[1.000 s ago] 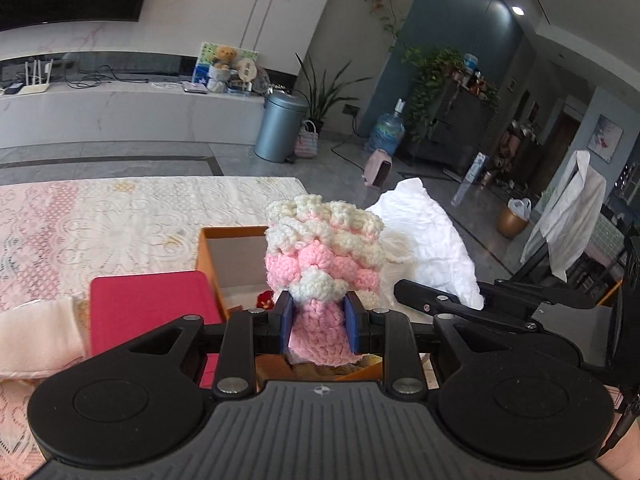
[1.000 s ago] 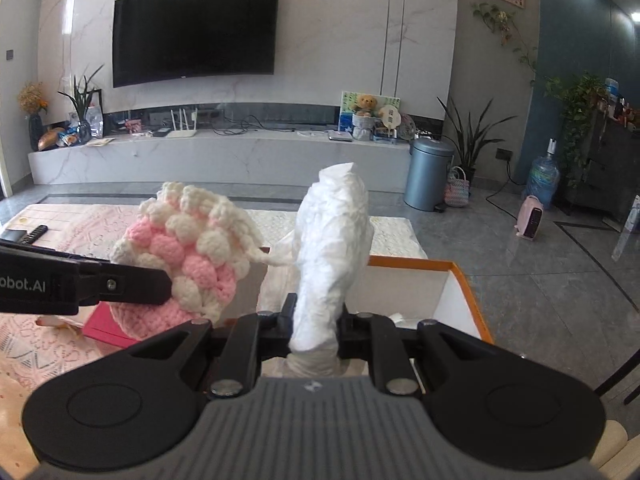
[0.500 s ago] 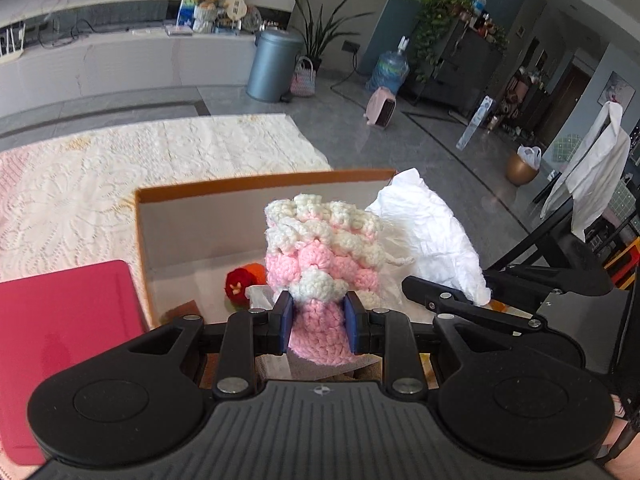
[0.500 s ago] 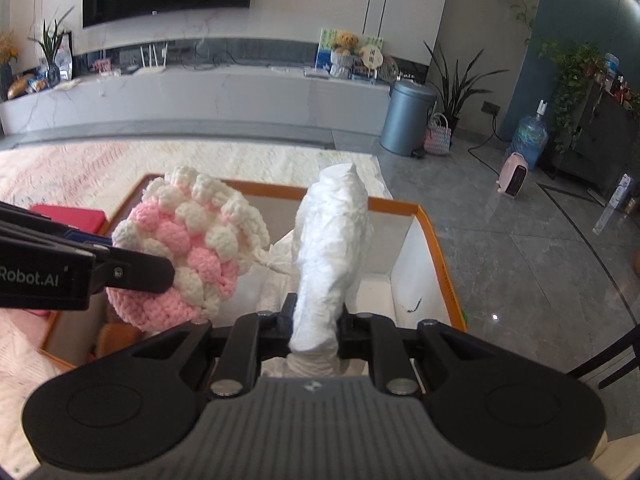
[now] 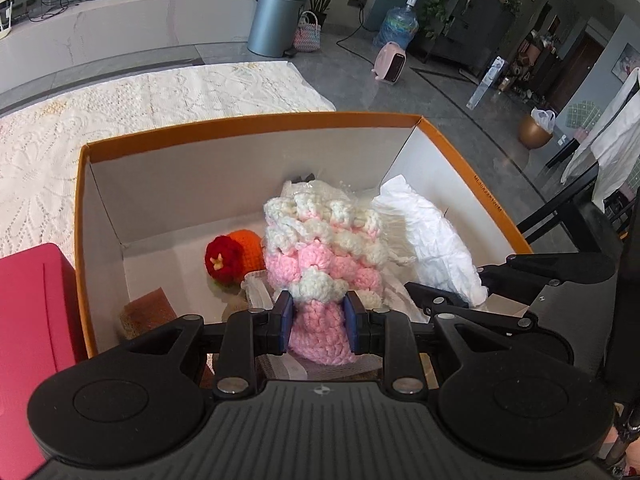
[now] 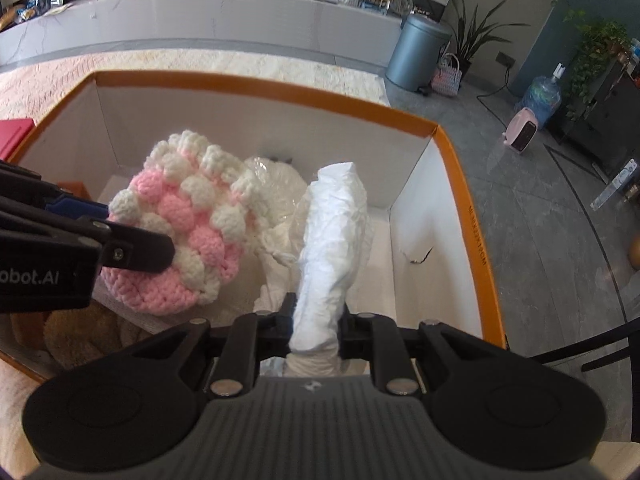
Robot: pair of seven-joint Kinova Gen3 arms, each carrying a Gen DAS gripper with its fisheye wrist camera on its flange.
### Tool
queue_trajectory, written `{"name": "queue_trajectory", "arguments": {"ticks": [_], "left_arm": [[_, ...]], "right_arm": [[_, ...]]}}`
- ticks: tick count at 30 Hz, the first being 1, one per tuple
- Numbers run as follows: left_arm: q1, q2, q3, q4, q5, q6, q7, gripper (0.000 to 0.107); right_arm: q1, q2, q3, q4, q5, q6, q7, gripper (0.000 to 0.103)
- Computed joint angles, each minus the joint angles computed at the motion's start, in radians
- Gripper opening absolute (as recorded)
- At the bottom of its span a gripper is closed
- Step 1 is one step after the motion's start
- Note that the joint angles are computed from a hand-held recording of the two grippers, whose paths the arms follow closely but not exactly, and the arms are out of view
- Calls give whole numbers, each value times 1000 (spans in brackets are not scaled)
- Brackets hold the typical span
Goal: Organize soft objects
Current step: 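Open both tools to drop the pouch and plastic into the box, then move both tools back toward the beige pad and snack bag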
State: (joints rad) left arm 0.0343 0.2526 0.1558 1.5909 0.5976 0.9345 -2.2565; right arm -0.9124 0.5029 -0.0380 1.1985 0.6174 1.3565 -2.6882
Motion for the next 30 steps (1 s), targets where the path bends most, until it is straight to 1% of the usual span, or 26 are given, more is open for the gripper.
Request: {"name": "queue_trajectory", "arguments": {"ticks": [3, 4, 6, 7, 9, 10, 12, 13, 14, 15, 18, 19, 21, 26, 28, 30], "left_arm": [[6, 4, 0, -14, -11, 7, 15, 32], [4, 1, 0, -13, -10, 10, 14, 35], [-4, -5, 0, -11, 4, 11, 5, 43], [-9, -11, -1, -8, 13, 12, 1, 47], [-19, -21, -3, -2, 35, 15, -8, 51], [-26, -28, -5, 1, 48, 18, -14, 52], [-38, -41, -10, 2, 71, 29, -27, 56], [-44, -48, -13, 2, 85, 37, -38, 60], [-52, -57, -17, 5, 98, 43, -51, 62], [-58, -67, -22, 8, 110, 49, -63, 66], [-72, -94, -37, 15, 142, 67, -97, 69], [-73, -104, -42, 18, 149, 70, -103, 70], [-87, -127, -57, 31, 180, 83, -133, 70], [-122, -194, -109, 83, 266, 109, -225, 70], [-136, -227, -135, 115, 303, 114, -277, 70], [-145, -266, -164, 152, 339, 106, -329, 70]], "right_arm": [[-2, 2, -1, -4, 0, 10, 11, 20], [-7, 2, -1, -6, 5, 15, 13, 20], [-19, 4, -1, -18, 14, 31, 23, 29], [-28, 4, -1, -23, 22, 42, 27, 31], [-40, 5, -1, -42, 32, 66, 42, 38], [-46, 6, -1, -53, 36, 79, 49, 40], [-61, 8, 0, -79, 42, 110, 61, 53], [-69, 10, 2, -92, 48, 127, 65, 56], [-77, 11, 4, -105, 53, 143, 71, 62], [-86, 12, 6, -116, 60, 160, 75, 65], [-107, 14, 9, -153, 68, 208, 83, 66], [-116, 15, 11, -166, 73, 225, 83, 68], [-142, 18, 16, -188, 92, 258, 78, 83], [-206, 24, 27, -238, 144, 315, 51, 85], [-249, 28, 37, -256, 183, 334, 10, 86], [-292, 29, 44, -263, 223, 331, -47, 88]]}}
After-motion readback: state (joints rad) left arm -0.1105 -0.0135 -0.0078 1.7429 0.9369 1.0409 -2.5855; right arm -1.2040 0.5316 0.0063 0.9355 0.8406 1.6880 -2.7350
